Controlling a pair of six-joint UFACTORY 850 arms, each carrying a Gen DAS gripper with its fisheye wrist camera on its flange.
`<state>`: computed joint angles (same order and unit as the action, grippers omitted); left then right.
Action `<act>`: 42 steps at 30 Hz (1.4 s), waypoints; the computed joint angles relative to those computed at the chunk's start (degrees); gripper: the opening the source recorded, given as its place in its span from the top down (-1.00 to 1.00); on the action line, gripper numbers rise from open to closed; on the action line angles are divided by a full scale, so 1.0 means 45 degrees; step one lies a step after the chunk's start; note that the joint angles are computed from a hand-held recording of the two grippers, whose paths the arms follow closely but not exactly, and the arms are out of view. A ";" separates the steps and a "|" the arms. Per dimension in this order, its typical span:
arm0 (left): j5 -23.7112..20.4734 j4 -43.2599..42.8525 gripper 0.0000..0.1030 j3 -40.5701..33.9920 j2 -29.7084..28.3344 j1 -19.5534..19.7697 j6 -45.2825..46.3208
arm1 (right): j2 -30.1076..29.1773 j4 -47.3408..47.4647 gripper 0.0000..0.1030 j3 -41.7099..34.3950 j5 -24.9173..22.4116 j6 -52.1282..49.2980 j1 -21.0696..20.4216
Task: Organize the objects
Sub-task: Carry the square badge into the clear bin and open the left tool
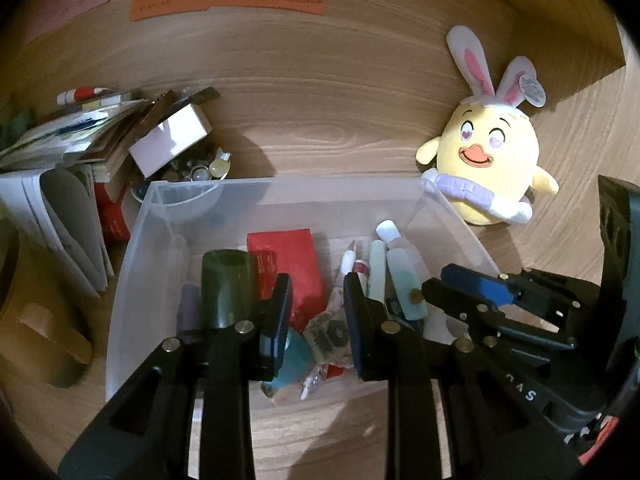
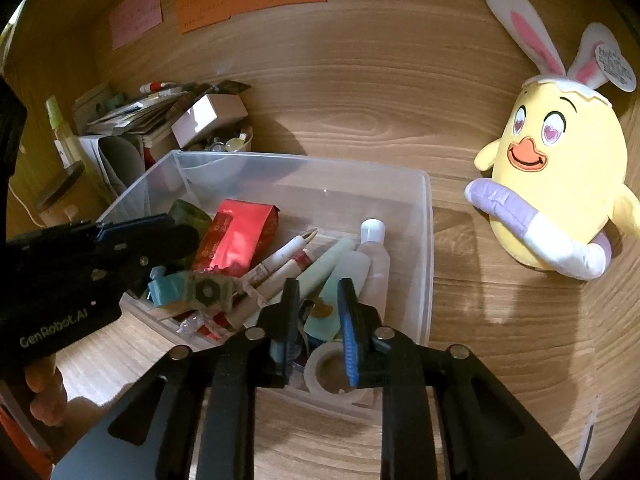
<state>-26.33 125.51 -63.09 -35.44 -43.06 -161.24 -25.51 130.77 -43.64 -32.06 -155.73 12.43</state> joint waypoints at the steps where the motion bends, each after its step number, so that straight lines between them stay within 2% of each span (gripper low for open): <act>1: -0.0036 0.0028 0.52 0.0064 0.0033 -0.0045 -0.0014 | 0.0042 -0.0008 0.59 0.0044 -0.0032 -0.0016 0.0002; 7: -0.0439 0.0219 0.46 0.0609 0.0380 -0.0381 -0.0276 | 0.0459 -0.0031 0.50 0.0471 -0.0288 -0.0356 -0.0100; 12: -0.0928 -0.0058 0.44 0.1075 0.0704 -0.0709 -0.0132 | 0.0904 0.0052 0.31 0.0988 -0.0702 -0.0706 -0.0339; 14: -0.1148 -0.0333 0.37 0.1215 0.0808 -0.0851 0.0102 | 0.1100 0.0223 0.22 0.1235 -0.0902 -0.0964 -0.0441; 19: -0.1918 -0.0416 -0.11 0.1775 0.1122 -0.1190 -0.0106 | 0.1613 0.0480 -0.08 0.1852 -0.1522 -0.1442 -0.0765; 24: -0.2584 -0.0815 -0.40 0.2220 0.1383 -0.1558 0.0107 | 0.2085 0.0560 -0.42 0.2407 -0.2105 -0.1758 -0.1096; 28: -0.3157 -0.1068 -0.75 0.2543 0.1575 -0.1843 0.0074 | 0.2469 0.0886 -0.55 0.2931 -0.2542 -0.2475 -0.1207; 30: -0.3385 -0.1133 -0.86 0.2672 0.1651 -0.1965 -0.0026 | 0.2617 0.0948 -0.61 0.3163 -0.2759 -0.2682 -0.1289; 42: -0.3683 -0.1013 -0.87 0.3052 0.1660 -0.2299 -0.0605 | 0.2747 0.1051 -0.68 0.3791 -0.3290 -0.2972 -0.1558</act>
